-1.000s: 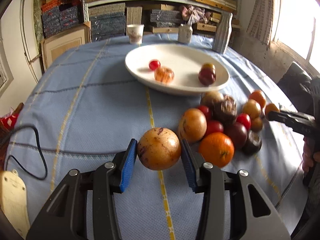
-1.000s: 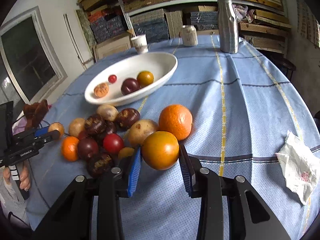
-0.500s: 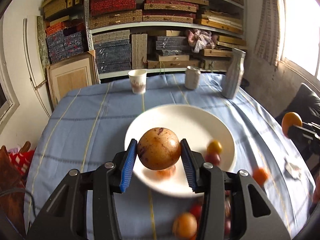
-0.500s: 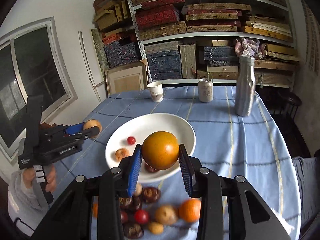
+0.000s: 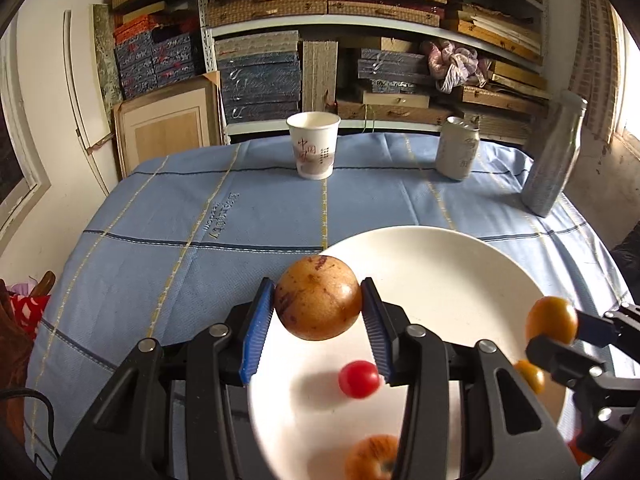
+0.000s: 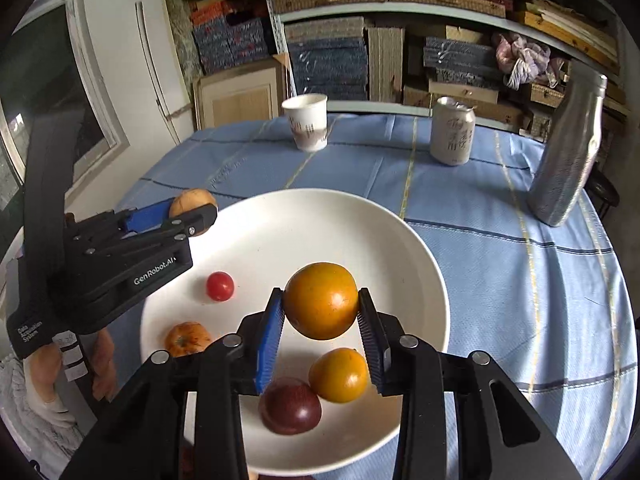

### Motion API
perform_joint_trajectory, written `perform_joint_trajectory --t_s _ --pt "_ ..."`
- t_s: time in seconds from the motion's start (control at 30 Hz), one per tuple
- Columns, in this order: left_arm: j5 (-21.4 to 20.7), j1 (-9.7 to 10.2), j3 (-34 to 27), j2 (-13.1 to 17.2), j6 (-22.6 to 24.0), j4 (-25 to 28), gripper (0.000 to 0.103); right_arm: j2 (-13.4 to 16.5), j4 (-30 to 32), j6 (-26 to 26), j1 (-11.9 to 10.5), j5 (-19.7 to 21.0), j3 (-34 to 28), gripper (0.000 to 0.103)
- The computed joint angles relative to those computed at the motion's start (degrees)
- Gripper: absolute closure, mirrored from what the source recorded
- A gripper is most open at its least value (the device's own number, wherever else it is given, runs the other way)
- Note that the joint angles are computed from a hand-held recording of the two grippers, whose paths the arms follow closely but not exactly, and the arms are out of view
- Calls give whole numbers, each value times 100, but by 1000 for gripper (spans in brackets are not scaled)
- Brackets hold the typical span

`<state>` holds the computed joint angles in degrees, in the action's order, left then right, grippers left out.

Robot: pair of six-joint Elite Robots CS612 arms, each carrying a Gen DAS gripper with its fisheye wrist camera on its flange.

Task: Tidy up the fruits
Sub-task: 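Place both held fruits on the white plate and open both grippers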

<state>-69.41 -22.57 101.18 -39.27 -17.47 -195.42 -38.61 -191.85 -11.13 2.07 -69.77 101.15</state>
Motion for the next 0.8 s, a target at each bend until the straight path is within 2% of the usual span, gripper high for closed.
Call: perform_joint_trajectory --t_s 0.1,0.13,0.23,0.3,0.4,0.47,0.57,0.8 --pt "-8 23 -41 93 0 -66 59 91 227 -72 49 -82 -152 65" --pt "33 19 -38 121 46 -121 56 116 299 -106 61 -98 -189 65" --pt "404 -64 -6 203 194 -471 23 191 425 -137 92 -171 -280 64" --pt "619 -128 48 218 323 -775 21 216 348 -87 80 -125 -276 56" --pt "829 -212 168 182 506 -1164 21 178 204 -41 37 -16 -175 55" --pt "1078 -298 266 162 639 -1478 14 117 56 -37 2 69 -62 55" --pt "1396 -422 443 88 857 -1845 11 1 -219 -7 -76 230 155 53" --pt "1734 -689 1005 -192 1022 -2250 7 -313 -987 -54 -242 537 845 47"
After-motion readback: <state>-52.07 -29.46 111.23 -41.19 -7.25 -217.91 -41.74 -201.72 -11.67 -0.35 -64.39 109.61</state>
